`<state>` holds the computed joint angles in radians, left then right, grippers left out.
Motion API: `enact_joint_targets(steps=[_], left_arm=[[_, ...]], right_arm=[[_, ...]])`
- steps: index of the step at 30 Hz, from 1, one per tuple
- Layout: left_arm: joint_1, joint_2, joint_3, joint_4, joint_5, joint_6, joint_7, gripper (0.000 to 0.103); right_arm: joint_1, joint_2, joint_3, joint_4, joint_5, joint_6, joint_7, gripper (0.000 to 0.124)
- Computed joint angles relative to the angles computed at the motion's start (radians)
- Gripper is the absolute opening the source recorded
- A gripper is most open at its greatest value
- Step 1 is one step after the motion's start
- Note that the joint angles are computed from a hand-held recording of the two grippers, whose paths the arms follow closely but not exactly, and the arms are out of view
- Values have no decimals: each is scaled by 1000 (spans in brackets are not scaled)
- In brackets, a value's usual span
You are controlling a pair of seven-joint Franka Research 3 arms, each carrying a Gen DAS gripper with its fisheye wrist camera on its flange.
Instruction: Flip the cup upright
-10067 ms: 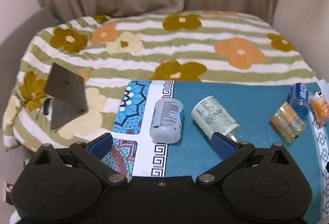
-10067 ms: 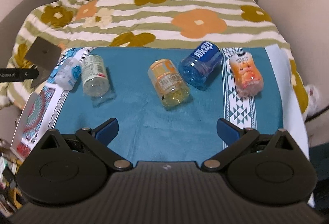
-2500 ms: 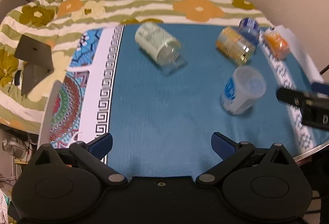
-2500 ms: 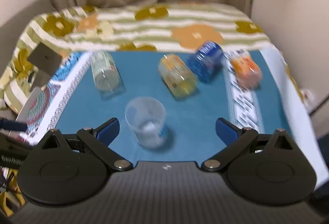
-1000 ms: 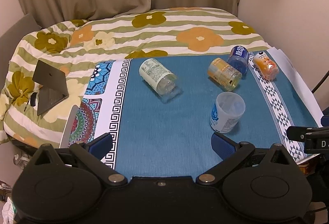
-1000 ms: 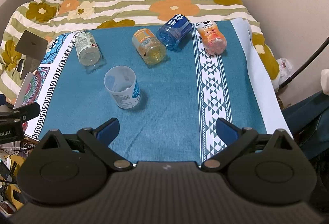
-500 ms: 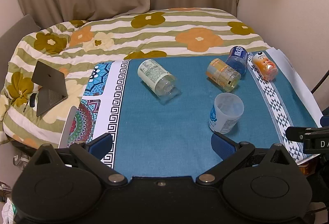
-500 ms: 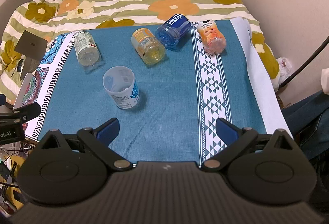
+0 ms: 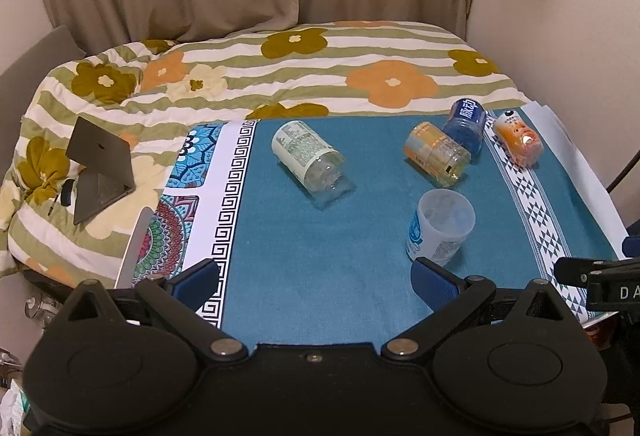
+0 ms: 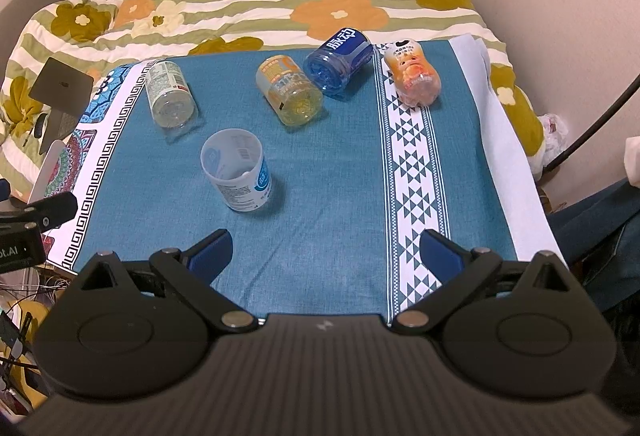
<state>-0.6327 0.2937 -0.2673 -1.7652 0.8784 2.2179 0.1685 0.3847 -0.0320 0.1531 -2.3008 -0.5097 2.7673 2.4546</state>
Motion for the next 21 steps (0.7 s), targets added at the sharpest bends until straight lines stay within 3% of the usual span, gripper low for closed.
enact_joint_targets(steps=[21], left_arm=[[-13, -6, 0, -2, 64, -31, -53, 103]], right_arm=[[3, 6, -3, 5, 5, 3, -4, 103]])
